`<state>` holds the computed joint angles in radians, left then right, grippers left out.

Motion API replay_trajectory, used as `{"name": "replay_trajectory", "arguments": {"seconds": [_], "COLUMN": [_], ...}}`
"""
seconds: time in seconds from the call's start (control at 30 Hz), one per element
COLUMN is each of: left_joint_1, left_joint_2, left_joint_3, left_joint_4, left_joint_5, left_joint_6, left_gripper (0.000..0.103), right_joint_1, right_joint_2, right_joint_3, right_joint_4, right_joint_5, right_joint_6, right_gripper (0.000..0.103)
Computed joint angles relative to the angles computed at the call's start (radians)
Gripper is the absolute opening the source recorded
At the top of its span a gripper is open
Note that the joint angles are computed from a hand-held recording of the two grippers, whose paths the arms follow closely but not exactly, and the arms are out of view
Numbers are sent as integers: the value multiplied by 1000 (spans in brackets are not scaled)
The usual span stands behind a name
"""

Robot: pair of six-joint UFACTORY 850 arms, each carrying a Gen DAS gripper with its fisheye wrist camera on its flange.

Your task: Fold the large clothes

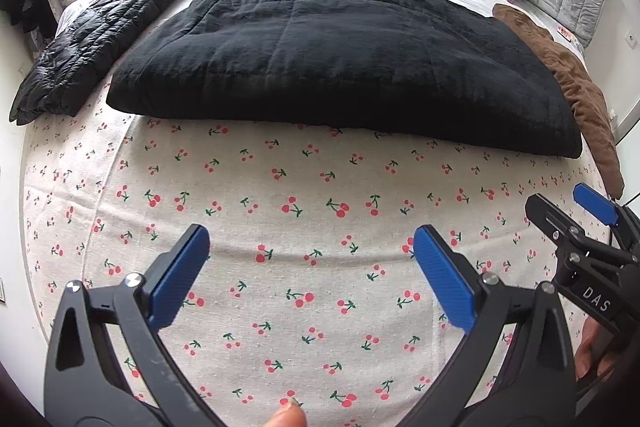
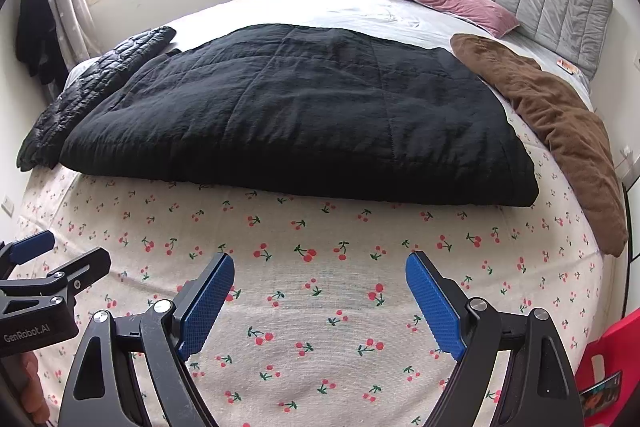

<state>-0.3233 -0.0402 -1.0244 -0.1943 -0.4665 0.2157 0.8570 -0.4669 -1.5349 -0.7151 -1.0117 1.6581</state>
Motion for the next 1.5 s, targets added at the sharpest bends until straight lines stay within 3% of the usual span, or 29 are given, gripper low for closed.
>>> {"name": "replay_trajectory", "arguments": {"seconds": [1.5], "left_joint_1": [3], "left_joint_2": [-2], "left_joint_3": [-1], "left_joint_4": [-18], "left_joint_5": [-13], "left_joint_6": [21], "left_gripper": [101], "right_joint_1": [2], "right_joint_2": [7], "right_joint_3": [7], "right_joint_4": [2], "right_joint_5": [-5], "right_joint_6": [16], "right_gripper": [89]}}
